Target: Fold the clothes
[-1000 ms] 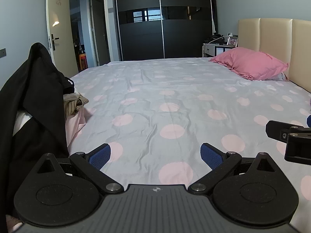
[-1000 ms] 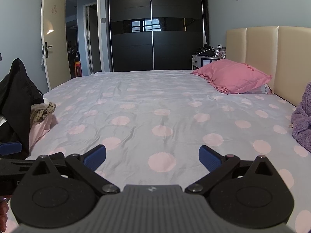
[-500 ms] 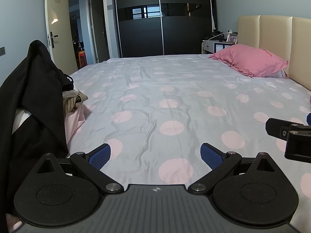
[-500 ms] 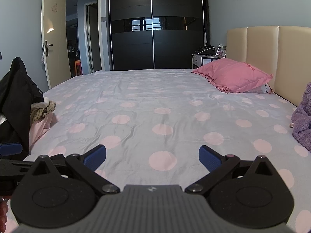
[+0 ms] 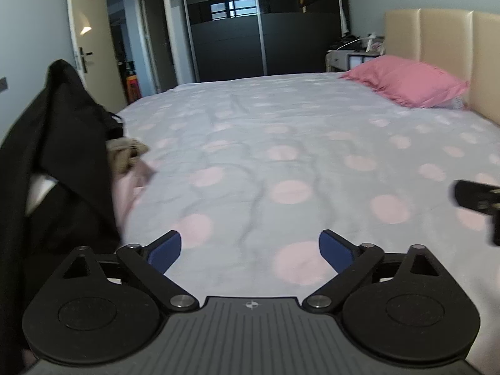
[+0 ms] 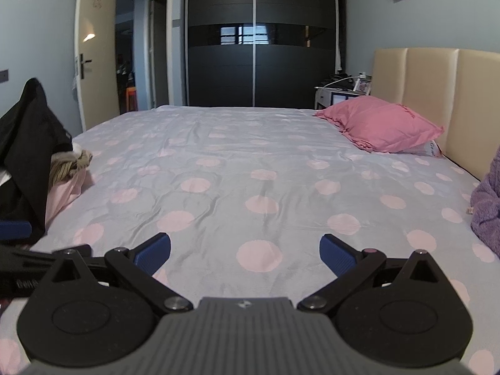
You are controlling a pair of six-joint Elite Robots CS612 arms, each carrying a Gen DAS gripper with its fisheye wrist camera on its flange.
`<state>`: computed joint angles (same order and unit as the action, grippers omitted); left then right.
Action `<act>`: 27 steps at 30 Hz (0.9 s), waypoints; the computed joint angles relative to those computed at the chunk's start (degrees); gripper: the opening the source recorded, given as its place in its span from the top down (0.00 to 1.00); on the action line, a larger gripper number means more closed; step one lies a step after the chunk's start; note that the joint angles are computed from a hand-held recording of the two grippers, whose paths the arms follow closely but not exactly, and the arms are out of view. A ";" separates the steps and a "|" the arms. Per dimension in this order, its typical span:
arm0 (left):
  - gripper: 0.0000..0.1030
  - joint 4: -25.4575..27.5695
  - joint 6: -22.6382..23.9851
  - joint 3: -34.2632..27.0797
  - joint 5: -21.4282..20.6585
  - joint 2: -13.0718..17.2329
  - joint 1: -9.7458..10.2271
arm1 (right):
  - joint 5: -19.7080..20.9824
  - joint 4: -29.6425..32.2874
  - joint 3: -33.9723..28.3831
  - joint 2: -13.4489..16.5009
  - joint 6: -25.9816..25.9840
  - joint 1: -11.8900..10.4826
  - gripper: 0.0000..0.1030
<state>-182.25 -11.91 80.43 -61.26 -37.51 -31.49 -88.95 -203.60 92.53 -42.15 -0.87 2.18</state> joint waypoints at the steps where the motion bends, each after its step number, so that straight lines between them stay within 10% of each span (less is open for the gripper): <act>1: 0.10 0.71 -0.16 -0.06 1.17 -0.13 0.32 | 0.17 0.14 0.03 -0.03 -0.30 -0.16 0.00; 9: 0.22 7.15 0.22 -2.78 10.23 -0.49 4.46 | 2.49 5.15 -1.50 -0.11 -0.10 -1.17 0.00; 19: 0.32 17.68 -4.82 -11.31 19.31 3.46 10.25 | 6.80 12.47 -6.13 0.04 -12.56 -2.22 0.00; 27: 0.40 21.63 -6.76 -17.10 22.66 7.23 12.67 | 11.35 15.54 -8.65 1.96 -7.56 -2.68 0.00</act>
<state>-160.62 -18.67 63.34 -38.60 -30.28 -18.83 -77.60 -188.07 83.88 -40.19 -8.43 -0.50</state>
